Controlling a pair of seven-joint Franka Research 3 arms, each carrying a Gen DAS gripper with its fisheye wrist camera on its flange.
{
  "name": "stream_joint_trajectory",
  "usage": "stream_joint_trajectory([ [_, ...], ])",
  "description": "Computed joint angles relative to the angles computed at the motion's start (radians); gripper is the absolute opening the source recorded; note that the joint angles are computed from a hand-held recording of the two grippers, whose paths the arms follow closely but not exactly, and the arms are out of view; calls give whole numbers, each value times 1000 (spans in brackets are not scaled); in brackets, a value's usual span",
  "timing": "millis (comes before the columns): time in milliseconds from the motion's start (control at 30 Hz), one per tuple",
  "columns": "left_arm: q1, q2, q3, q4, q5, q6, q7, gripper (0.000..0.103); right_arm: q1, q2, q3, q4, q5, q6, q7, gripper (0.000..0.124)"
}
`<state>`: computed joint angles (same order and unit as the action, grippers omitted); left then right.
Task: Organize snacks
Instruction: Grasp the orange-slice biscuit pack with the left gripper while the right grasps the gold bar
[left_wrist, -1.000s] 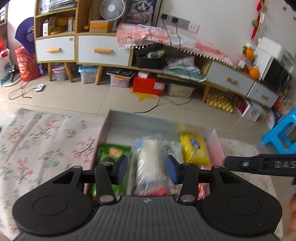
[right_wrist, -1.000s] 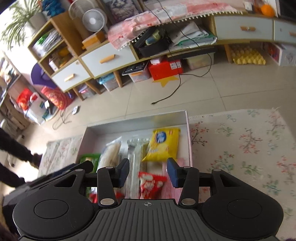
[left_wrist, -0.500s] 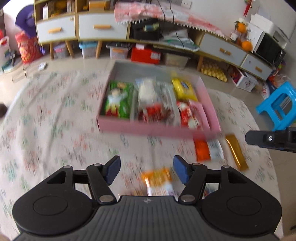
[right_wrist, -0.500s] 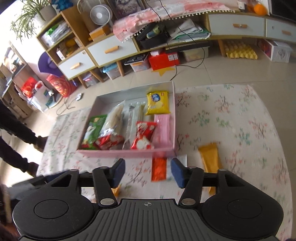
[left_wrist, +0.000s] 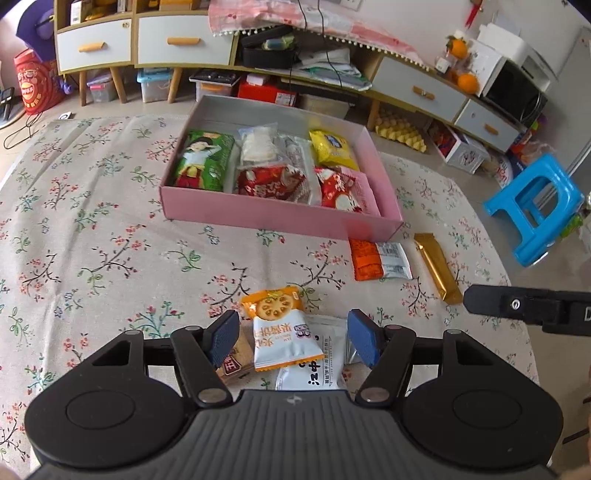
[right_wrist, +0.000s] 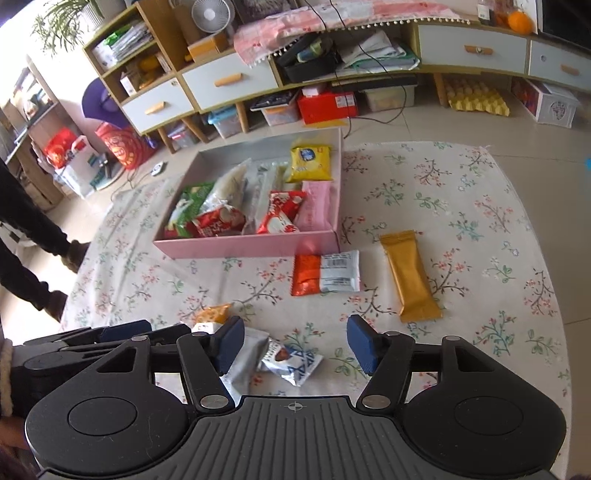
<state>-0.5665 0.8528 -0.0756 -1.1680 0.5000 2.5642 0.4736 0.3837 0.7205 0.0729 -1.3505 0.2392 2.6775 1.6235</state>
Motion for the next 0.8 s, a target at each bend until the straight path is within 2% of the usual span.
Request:
stream_joint_trajectory([
  [333,-20,92,-10,128,-21,-91,87,59,8,13,-26,9,-29,-8,24,67],
  [433,-48,156,12,236,-15,-187,119,58,10,20,-28,19,-38,-18,30,67],
  [500,-61,173,27,260,1,-205,133,57,9,22,-26,22,-40,-23,30,67],
  [533,-65,181,29,276,3,-221,143,52,8,24,-25,25,-40,-24,30,67],
  [600,-54,173,18,264,-13,-222,145,44,5,24,-22,25,-36,-22,32,67],
  [800,-29,108,5,152,-22,-145,130,37,2,41,-31,50,-36,-41,53,67],
])
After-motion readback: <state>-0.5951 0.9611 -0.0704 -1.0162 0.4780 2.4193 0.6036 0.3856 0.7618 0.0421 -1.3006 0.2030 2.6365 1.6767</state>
